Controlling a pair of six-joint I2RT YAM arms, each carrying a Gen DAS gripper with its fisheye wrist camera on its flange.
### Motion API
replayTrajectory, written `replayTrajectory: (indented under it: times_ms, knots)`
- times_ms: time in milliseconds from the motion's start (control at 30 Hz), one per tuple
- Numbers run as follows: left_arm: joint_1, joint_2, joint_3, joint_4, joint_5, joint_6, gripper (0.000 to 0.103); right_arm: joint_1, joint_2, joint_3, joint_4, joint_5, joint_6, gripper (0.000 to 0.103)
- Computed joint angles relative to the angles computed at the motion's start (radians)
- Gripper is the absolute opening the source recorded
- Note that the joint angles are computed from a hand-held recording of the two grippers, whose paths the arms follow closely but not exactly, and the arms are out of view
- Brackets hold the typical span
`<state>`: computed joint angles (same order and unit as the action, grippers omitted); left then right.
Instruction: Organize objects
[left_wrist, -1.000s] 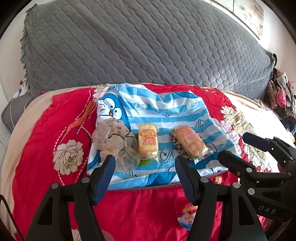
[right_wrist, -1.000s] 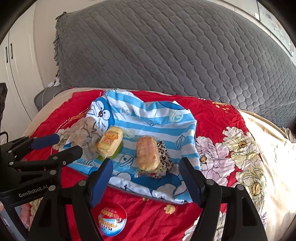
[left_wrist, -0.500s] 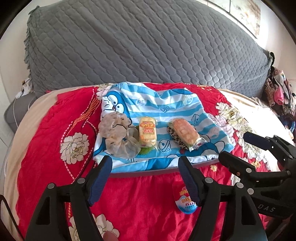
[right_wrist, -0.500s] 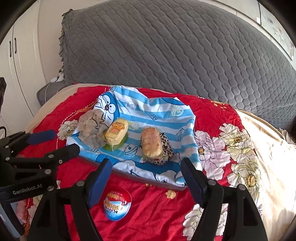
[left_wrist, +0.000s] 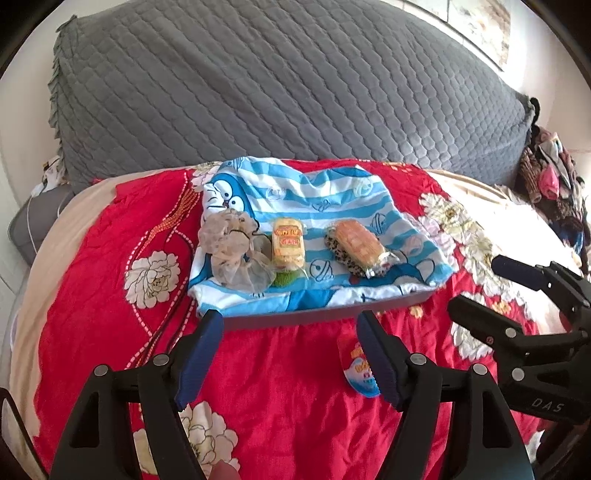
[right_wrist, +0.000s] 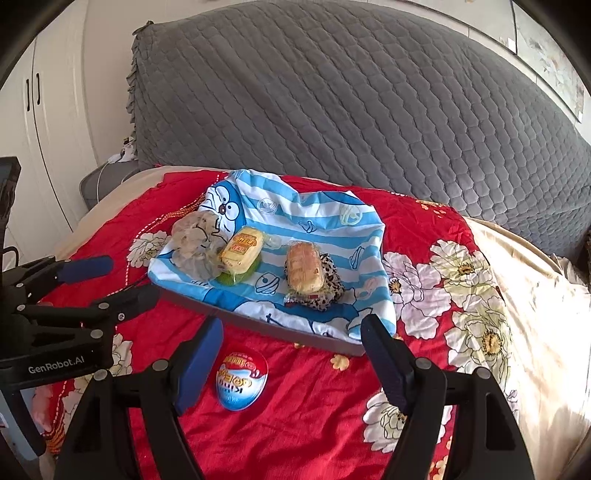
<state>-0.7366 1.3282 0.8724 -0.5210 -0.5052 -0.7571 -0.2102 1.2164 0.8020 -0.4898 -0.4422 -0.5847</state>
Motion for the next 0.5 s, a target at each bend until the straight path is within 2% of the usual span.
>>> replayTrajectory:
  times_ms: [500]
  knots:
    - [-0.128,-0.039,-0.03,-0.072,-0.062,-0.123,0.076,-0.082,-0.112,-0.102,-0.059,-0.023,-0.073,0.076]
